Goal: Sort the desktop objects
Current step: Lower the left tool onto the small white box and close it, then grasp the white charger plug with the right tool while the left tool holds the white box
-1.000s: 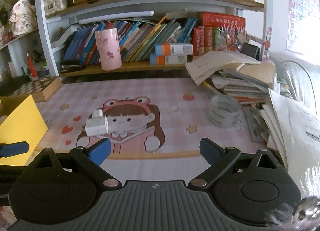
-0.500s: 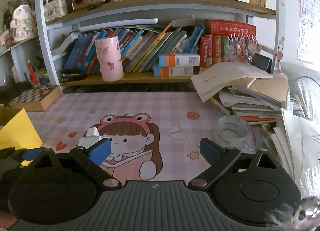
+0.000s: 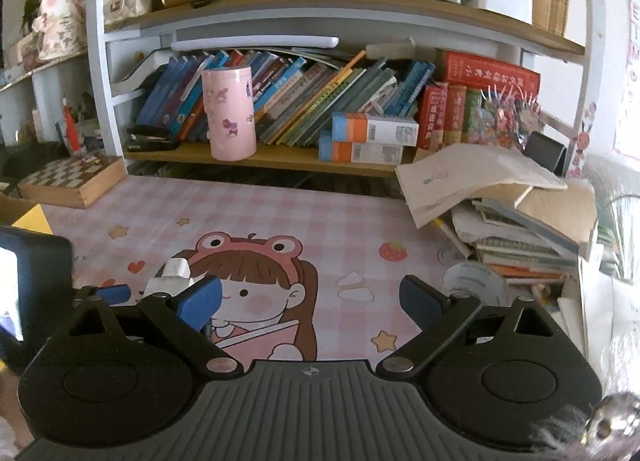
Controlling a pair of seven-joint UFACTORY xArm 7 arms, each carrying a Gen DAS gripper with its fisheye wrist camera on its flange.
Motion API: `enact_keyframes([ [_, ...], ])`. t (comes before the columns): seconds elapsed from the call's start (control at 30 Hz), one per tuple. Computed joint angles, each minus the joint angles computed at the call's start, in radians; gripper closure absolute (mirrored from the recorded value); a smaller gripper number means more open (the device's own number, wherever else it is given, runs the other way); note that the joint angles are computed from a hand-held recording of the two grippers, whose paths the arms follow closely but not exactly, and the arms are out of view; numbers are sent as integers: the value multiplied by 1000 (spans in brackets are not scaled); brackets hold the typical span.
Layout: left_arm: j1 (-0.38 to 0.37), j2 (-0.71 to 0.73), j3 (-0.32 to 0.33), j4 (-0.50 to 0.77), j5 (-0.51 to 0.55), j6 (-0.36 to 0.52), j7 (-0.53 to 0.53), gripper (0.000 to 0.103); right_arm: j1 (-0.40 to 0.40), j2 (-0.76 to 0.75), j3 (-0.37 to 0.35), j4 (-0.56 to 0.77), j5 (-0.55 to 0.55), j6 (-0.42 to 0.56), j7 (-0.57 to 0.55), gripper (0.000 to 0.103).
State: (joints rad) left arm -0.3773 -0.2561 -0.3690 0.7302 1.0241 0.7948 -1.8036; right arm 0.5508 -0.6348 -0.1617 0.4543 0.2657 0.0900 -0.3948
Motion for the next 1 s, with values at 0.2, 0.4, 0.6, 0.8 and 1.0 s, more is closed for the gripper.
enact_keyframes([
  [0.2,15,18,18,-8,-5,-10,-26,31,44,16,-31,22,3,21,-53,8],
  [0.4,18,-32,27,-51,-5,-57,-43,34,65,64,-33,57,37,37,-98,8],
  [0.6,28,-191,-5,-137,-115,-50,-15,34,167,143,-78,118,147,60,-183,8],
  [0.8,29,-370,-52,-213,-256,10,55,34,306,285,-125,211,309,44,-330,10],
  [1.0,31,-510,-126,-232,-383,121,137,34,351,467,-108,349,455,89,-441,11],
])
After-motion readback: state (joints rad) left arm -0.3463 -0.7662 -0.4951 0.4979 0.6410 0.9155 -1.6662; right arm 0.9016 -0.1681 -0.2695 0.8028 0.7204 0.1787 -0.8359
